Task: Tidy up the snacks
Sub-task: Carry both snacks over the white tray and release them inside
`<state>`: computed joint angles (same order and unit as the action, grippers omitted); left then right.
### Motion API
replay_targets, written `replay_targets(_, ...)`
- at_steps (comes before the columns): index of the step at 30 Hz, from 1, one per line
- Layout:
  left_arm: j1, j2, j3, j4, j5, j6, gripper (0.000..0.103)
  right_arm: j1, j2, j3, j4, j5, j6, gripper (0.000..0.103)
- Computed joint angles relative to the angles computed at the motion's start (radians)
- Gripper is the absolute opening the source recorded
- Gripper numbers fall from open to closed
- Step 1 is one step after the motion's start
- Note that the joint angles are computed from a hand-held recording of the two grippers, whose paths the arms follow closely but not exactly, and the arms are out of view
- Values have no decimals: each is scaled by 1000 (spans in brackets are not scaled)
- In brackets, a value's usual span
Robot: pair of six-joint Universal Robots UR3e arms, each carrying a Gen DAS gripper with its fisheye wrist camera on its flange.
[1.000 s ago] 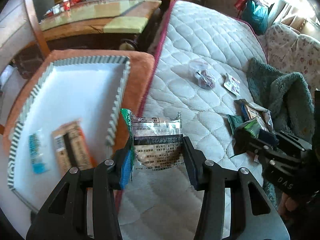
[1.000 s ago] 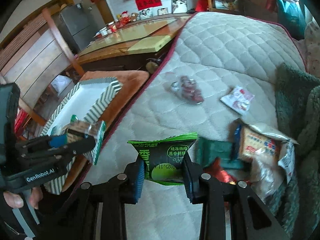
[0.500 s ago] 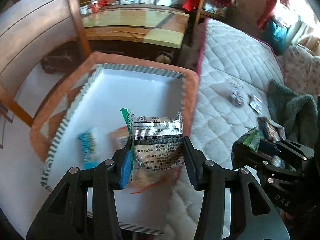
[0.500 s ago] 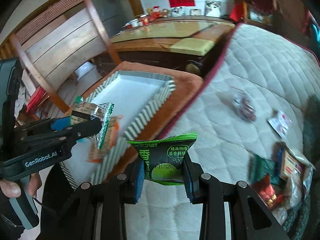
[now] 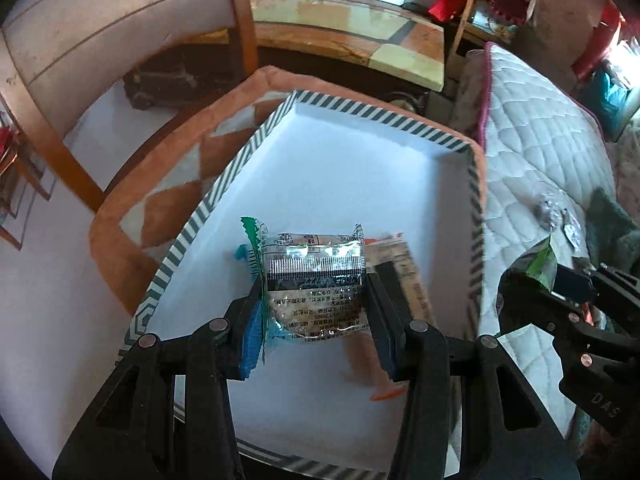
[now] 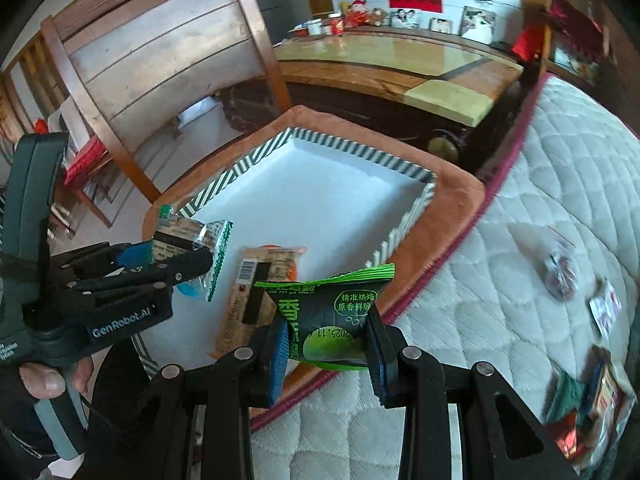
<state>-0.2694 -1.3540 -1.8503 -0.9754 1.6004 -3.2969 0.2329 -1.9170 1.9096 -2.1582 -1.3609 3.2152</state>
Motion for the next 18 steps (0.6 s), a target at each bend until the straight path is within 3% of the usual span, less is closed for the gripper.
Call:
replay_targets(11, 61, -27, -50, 42, -21, 19, 45, 119, 304, -192, -71, -87, -15, 33)
replay_targets(18, 66, -43, -56, 52, -24, 4, 46, 139, 414, -249, -70, -110, -25, 33)
